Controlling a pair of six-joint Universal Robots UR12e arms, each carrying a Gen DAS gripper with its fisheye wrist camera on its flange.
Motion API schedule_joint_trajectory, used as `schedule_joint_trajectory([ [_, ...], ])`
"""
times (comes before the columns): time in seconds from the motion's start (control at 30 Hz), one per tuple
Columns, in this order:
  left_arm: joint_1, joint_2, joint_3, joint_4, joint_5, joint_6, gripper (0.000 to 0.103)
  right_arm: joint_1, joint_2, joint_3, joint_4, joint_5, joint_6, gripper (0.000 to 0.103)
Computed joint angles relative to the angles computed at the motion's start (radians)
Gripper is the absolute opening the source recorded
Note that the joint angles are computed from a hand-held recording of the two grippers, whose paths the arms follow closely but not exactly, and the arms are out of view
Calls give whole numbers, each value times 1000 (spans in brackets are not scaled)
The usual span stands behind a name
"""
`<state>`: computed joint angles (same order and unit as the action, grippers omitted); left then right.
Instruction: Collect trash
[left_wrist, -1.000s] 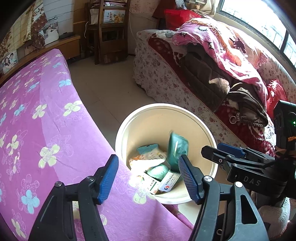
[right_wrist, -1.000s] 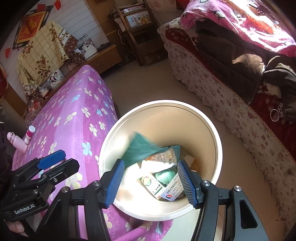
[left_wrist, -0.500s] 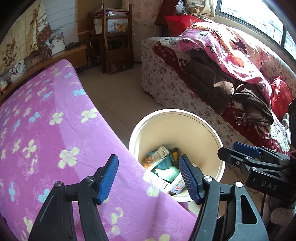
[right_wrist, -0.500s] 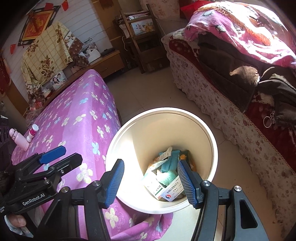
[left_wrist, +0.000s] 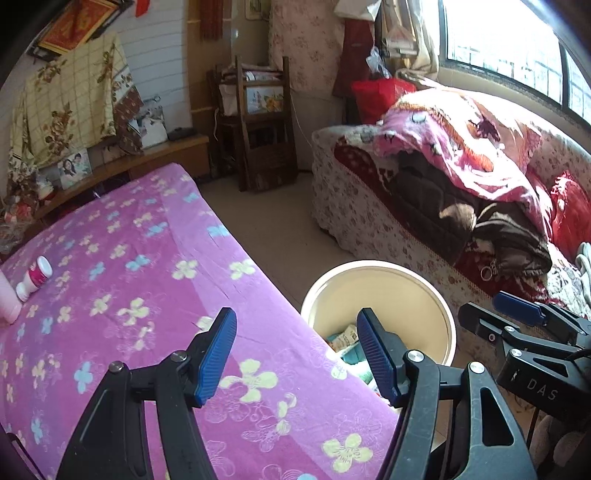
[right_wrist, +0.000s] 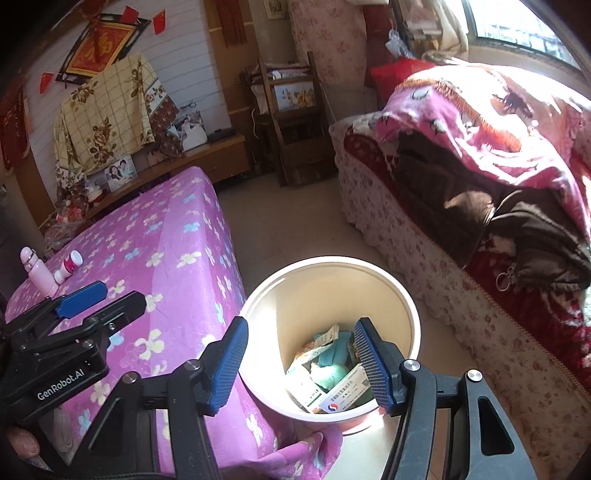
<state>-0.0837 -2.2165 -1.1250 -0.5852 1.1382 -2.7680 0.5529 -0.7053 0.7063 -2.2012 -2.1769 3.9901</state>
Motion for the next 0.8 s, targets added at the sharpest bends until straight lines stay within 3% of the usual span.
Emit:
schedule_joint_trajectory([
  [0.23, 27, 46, -54, 103, -41, -56, 68, 36, 12, -63, 27, -125, 6, 65],
  [0.47, 48, 85, -110, 195, -59, -90, 68, 74, 49, -154, 68, -277, -18, 77],
  [0.8, 69, 118, -160, 320, -73, -122, 68, 95, 87, -240, 53, -306, -72, 78],
])
